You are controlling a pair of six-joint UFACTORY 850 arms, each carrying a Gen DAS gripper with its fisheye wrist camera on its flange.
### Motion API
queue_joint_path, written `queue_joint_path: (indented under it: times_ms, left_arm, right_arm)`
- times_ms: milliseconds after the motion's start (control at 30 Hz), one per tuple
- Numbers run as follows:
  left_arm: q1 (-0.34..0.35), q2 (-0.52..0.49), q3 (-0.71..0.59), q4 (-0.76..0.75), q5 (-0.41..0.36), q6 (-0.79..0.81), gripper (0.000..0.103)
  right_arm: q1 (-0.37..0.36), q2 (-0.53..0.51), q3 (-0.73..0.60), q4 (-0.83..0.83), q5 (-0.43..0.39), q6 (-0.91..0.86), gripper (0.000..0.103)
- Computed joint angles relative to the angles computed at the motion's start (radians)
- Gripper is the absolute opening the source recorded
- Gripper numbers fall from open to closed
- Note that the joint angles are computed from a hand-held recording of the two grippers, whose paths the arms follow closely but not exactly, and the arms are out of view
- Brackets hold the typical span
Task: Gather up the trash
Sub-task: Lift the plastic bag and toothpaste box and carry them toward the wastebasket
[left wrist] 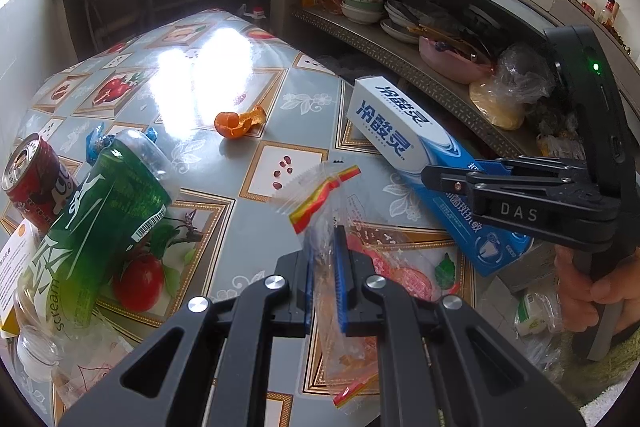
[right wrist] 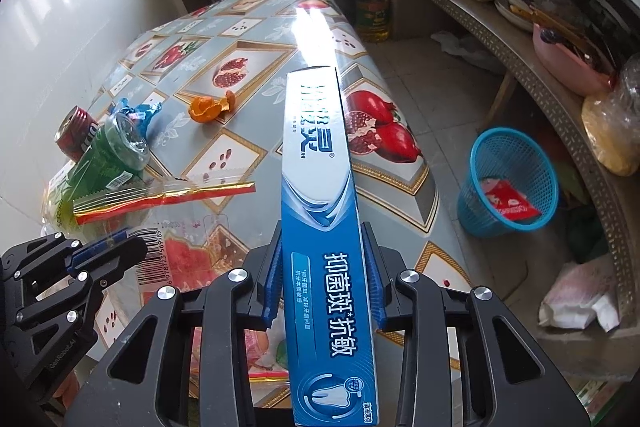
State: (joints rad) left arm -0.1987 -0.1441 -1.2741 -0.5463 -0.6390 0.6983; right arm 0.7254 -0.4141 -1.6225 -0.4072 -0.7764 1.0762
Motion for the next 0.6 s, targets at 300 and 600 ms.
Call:
queue_joint_path:
  times_ms: [300,600]
  left_arm:
    - [-0.001,0.001,0.001,0.004,0.002,-0.004,0.008]
    - [-0.003,0.002,0.003,0.007,0.004,-0.007,0.008]
  right_arm:
    - [-0.001,0.009,0.009,-0.012,0.004,0.012,0.033]
    - [-0.003,0.015,0.013,-0.019,0.007,0.017,0.033]
